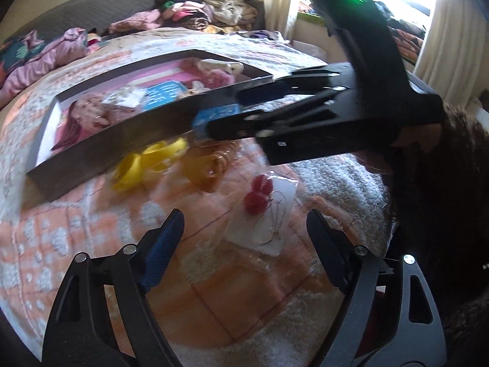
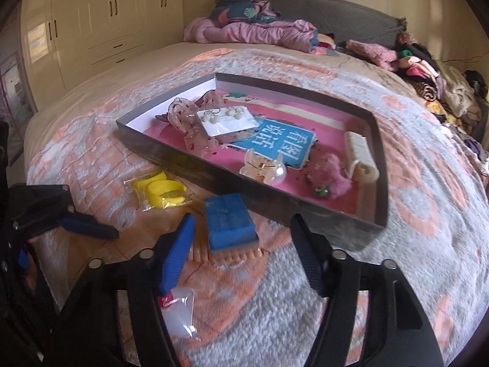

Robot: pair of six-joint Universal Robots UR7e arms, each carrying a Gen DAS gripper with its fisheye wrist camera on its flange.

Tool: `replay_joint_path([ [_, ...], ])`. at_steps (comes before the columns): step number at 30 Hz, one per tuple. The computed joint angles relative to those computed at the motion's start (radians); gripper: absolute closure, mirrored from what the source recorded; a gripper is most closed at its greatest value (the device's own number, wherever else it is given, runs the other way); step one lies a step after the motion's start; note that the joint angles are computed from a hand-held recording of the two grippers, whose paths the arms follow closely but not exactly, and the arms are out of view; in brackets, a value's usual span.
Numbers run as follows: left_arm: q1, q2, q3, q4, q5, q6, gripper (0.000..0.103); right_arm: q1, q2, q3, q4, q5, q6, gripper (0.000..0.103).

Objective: Organize jewelry
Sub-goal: 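Grasp the red bead earring bag with the left tool while the right tool grasps the blue box, then carry the red earring bag over the box with the left tool while the right tool carries the blue box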

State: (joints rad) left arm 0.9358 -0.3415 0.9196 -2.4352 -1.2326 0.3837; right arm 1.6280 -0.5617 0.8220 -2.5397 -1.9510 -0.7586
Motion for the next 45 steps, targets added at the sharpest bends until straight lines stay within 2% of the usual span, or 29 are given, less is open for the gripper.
replay_joint_path([
  [4,0.000,0.030,-0.048,0.042,-0.007,0.016,0.038,-0.003,0.025,-0.053,0.067,0.007,-0.007,0.061],
  [7,0.002,0.055,-0.089,0.072,-0.018,0.016,0.038,-0.005,0.025,-0.056,0.097,0.027,-0.005,0.072],
  [10,0.003,0.080,-0.128,0.097,-0.026,0.016,0.042,-0.005,0.013,-0.033,0.078,0.029,0.001,0.072],
  [15,0.003,0.119,-0.195,0.134,-0.026,0.024,0.062,-0.010,-0.030,0.030,0.020,0.042,0.046,0.072],
  [20,0.001,0.098,-0.157,0.115,-0.026,0.020,0.068,-0.013,-0.090,0.121,-0.070,0.051,0.095,0.072],
  [28,-0.006,0.042,-0.058,0.047,-0.013,-0.023,0.069,-0.009,-0.160,0.239,-0.190,0.060,0.122,0.072],
  [34,-0.008,-0.019,0.030,-0.040,-0.004,-0.060,0.069,0.010,-0.184,0.303,-0.287,0.041,0.107,0.072],
  [45,-0.013,-0.079,0.077,-0.146,0.055,-0.095,0.069,0.039,-0.200,0.349,-0.334,0.057,0.099,0.072],
])
